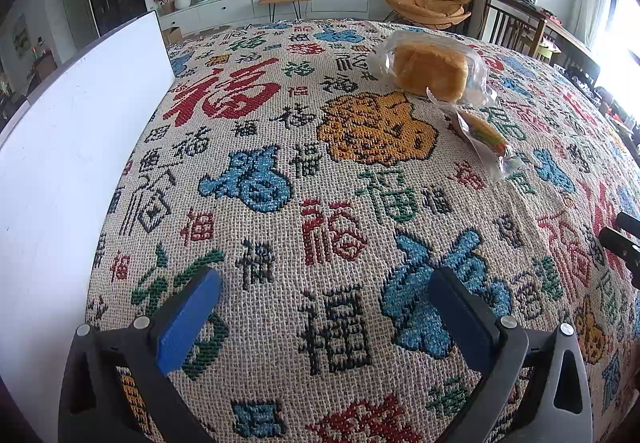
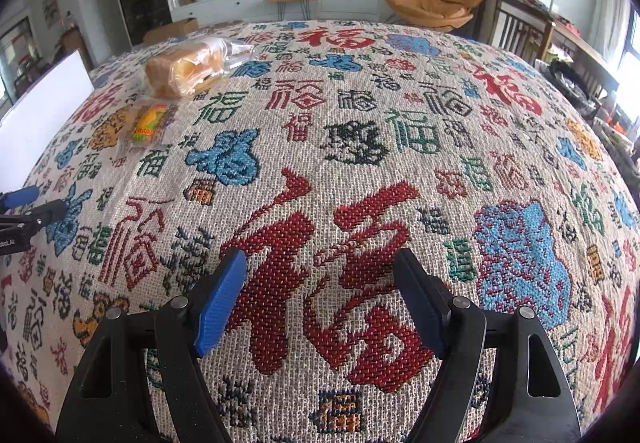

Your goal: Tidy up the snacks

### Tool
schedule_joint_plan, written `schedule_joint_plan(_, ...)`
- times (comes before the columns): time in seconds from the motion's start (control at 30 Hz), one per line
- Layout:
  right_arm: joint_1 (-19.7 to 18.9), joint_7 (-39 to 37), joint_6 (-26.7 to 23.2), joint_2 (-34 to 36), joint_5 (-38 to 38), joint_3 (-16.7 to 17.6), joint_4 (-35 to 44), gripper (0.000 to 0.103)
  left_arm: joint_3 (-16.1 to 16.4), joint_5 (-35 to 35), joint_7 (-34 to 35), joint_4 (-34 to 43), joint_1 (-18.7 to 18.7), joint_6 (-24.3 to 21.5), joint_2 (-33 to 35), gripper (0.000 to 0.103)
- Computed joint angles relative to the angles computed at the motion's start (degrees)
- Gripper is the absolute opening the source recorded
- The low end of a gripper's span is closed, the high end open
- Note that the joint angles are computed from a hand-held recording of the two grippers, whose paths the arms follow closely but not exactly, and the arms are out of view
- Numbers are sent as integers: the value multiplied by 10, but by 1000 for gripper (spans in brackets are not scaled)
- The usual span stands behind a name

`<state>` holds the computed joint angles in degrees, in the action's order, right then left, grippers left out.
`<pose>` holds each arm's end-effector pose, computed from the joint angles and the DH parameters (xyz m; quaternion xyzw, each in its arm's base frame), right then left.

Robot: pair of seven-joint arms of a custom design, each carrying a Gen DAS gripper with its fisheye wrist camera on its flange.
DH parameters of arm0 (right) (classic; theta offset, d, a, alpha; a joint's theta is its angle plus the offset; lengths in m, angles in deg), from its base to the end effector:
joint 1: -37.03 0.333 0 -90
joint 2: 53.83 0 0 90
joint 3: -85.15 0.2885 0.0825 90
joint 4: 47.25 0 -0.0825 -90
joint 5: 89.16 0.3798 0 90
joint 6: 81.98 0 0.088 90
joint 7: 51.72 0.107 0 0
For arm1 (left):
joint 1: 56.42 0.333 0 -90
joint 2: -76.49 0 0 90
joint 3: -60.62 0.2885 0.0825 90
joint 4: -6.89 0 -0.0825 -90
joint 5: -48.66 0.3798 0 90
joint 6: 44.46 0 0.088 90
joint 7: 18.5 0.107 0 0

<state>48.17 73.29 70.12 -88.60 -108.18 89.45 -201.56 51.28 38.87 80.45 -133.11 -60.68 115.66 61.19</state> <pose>0.3887 0.1166 0.4564 -0.6415 0.7040 -0.2212 0.2099 0.4838 -0.1110 0.4465 -0.5808 0.7549 -0.2436 0.1828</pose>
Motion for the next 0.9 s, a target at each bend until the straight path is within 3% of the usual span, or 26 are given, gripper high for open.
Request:
schedule_joint_plan(0.5,0,1,1,2,1,0,0,80,2,-5,3,-2,-2,1,-2,103)
schedule_joint_plan(0.57,21,-14,8,6,29,-22,5,81,3,-7,5,-2,-3,2,-2,103)
schedule_joint_plan(0.63,79,-66,64,14,96,-73,5,81,2,-8,3,0,-2,3,1,103)
schedule_joint_plan(0.7,108,-103,94,53,123,-76,44,81,3,-9,4,-1,-2,3,0,103)
schedule_joint_plan(0.77,131,-154,88,123,138,-71,119,81,4,-13,6,-1,-4,3,-1,103)
schedule_joint_plan(0.83,148,-207,36,210,171,-70,217,80,5,-16,9,-1,-5,3,-1,103)
schedule_joint_plan(0.9,141,-225,-36,289,175,-55,305,79,5,-17,9,-1,-5,3,-1,103)
